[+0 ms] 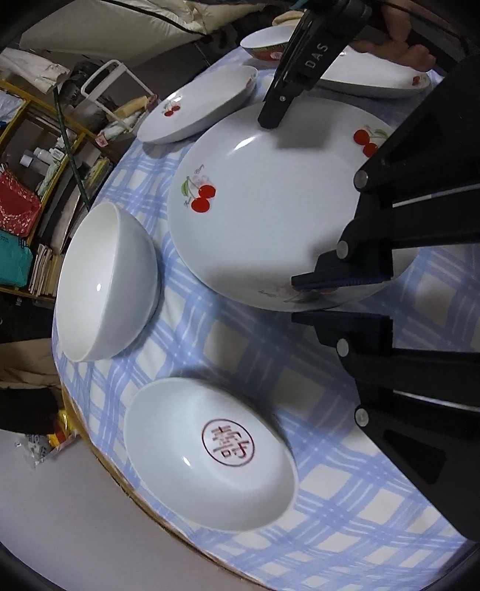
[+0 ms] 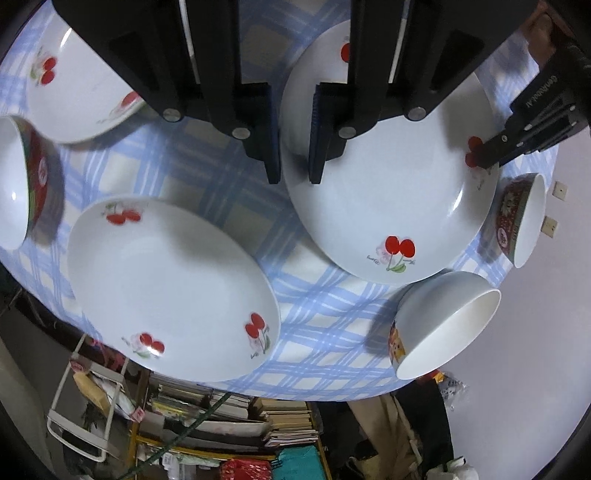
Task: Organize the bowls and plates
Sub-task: 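Close the left tool on its cherry plate rim while the right tool grips another plate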
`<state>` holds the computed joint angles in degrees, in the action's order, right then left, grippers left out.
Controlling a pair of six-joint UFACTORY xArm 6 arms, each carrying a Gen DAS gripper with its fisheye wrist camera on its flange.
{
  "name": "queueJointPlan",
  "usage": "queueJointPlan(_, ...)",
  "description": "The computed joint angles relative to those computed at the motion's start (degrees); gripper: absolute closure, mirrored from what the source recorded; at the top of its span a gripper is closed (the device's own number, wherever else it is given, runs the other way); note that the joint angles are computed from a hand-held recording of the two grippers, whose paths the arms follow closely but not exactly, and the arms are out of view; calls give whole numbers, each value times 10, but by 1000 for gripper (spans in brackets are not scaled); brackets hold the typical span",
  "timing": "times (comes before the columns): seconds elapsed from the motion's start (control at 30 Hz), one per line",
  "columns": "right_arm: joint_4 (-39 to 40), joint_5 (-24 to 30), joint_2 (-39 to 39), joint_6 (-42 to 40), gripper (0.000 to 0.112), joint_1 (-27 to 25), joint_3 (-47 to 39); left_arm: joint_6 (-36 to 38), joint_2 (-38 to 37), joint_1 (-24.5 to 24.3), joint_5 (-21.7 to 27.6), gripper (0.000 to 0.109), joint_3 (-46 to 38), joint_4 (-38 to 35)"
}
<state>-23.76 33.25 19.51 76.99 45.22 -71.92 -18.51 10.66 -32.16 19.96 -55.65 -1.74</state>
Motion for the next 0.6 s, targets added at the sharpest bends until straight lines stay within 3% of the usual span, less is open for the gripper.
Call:
queueJointPlan(0.1,-4,-2,-8,17,96,8,4,-16,-12,3,10,98,9,17)
queueJointPlan(0.2,-16,-24,-24,46,96,14,22,10,-32,6,17,98,26,-14)
queueJointPlan(0.27,-24,-11,-28,55,96,22,18,20,-50,8,10,98,42,-29)
queueJointPlan(0.43,-29,-4,-33,67,96,35,12,-18,-88,13,4,98,69,17)
queueJointPlan(0.6,-44,20,-41,80,96,52,0,21,-123,15,15,94,90,-24)
